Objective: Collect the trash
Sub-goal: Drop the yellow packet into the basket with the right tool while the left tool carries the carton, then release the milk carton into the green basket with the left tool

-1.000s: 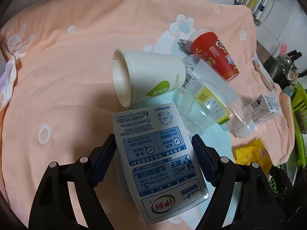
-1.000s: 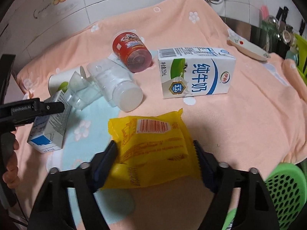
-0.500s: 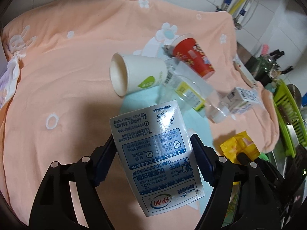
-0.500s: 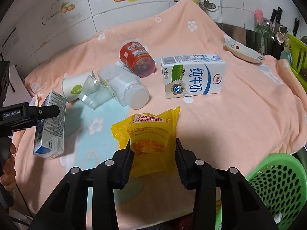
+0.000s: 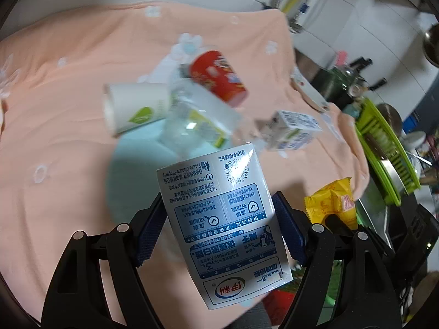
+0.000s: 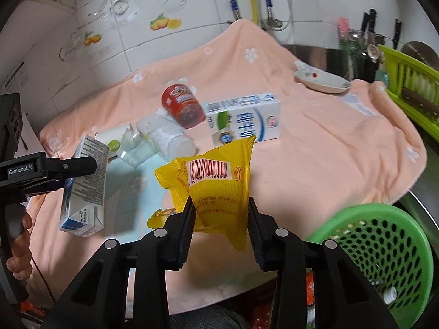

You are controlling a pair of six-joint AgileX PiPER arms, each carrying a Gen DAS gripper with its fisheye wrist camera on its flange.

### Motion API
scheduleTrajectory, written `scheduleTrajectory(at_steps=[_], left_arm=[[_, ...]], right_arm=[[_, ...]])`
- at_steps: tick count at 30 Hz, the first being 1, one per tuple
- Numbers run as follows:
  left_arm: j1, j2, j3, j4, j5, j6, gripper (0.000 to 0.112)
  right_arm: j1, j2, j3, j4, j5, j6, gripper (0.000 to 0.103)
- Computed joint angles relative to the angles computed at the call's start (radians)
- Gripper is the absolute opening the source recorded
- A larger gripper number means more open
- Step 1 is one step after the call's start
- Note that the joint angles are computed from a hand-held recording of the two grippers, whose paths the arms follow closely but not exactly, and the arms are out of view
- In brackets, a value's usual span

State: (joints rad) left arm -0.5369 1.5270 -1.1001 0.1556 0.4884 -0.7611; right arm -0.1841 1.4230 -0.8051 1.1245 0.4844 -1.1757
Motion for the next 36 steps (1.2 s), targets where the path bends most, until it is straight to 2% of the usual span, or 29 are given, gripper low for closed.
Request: scheduleTrajectory(at_steps=[7, 17, 21, 24, 36], left_arm=[[-0.107, 0.082, -0.114, -0.025, 0.015, 0.025, 0.075], [-0.248, 0.255, -0.338, -0.109, 0.057, 0.129, 0.075], [-0.293, 0.335, -0.439, -0.111, 0.093, 0.146, 0.075], [-0.315, 0.384, -0.496, -0.118, 0.112, 0.161, 0.075], [-0.366, 0.532, -0.629, -0.274, 0.112, 0.301, 0.077]], right_arm=[[-0.184, -0.093, 0.054, -0.018, 0.081, -0.043, 0.037], [-0.498, -0.117, 0.103, -0.044, 0.167, -0.164, 0.04], [-0.599, -0.1, 0.118, -0.037, 0.189, -0.225, 0.046], [-0.659, -0.078, 0.124, -0.028, 0.208, -0.26, 0.057], [-0.812, -0.108, 0.179, 0.016, 0.24, -0.42, 0.074]])
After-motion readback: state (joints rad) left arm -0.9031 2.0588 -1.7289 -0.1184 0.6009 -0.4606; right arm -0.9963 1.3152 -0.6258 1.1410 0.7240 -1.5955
